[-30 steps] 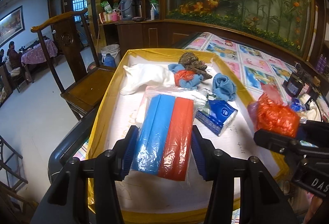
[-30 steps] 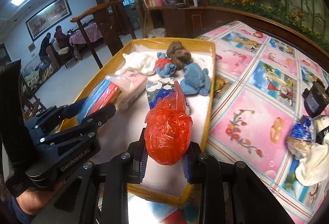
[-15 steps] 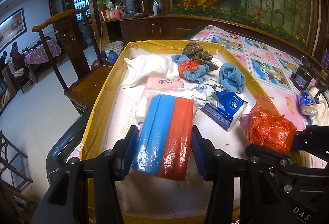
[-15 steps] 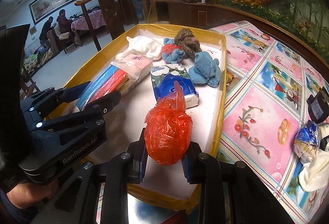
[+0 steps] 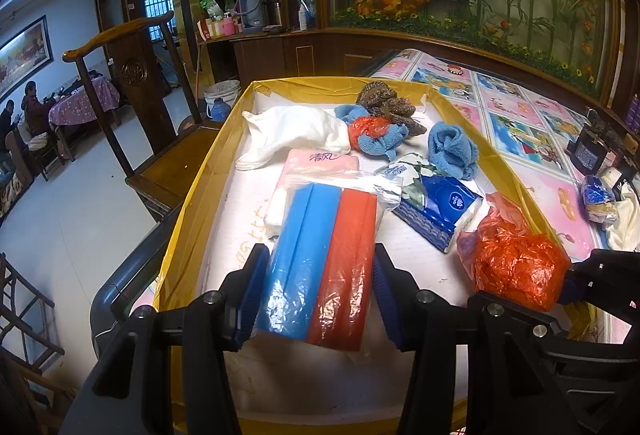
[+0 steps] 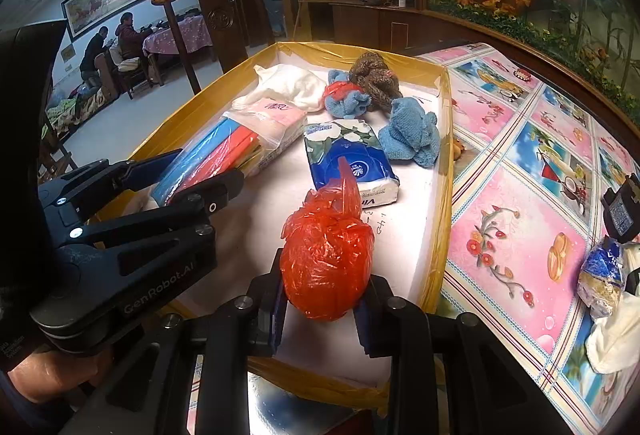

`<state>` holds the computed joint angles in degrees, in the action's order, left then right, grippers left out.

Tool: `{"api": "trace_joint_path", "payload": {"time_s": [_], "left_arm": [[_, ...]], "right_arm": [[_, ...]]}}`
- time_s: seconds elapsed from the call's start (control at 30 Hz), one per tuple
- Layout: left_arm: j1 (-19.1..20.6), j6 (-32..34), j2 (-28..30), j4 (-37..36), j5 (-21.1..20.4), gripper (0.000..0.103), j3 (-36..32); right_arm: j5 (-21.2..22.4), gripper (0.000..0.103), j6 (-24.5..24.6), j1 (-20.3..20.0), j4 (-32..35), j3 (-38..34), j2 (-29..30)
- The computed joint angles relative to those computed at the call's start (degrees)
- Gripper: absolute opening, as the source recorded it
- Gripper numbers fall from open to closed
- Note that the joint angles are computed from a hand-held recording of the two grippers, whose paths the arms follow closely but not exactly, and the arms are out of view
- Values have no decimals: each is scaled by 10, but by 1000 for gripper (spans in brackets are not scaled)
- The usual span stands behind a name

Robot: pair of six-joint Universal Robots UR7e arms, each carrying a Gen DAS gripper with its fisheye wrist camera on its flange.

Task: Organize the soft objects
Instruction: 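Open the left tool over the tray while the right tool lowers and releases the red bag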

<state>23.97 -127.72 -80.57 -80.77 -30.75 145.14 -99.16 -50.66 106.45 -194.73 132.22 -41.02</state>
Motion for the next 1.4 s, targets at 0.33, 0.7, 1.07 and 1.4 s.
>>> {"api": "trace_joint_path", "payload": {"time_s": [0.33, 0.7, 1.07, 1.4], "left_arm": [[-5, -11, -3, 10, -5, 56, 0], [-14, -28, -7, 42, -10, 65, -7], [-35, -74, 7, 107, -28, 68, -32], [-54, -97, 38, 145, -42, 71, -57]], "right_arm": [[6, 40, -1, 0, 5, 4, -5], [26, 47, 4, -7, 3, 11, -22], [61, 47, 10, -21, 7, 31, -57], [95, 48, 12, -48, 18, 51, -102]]}}
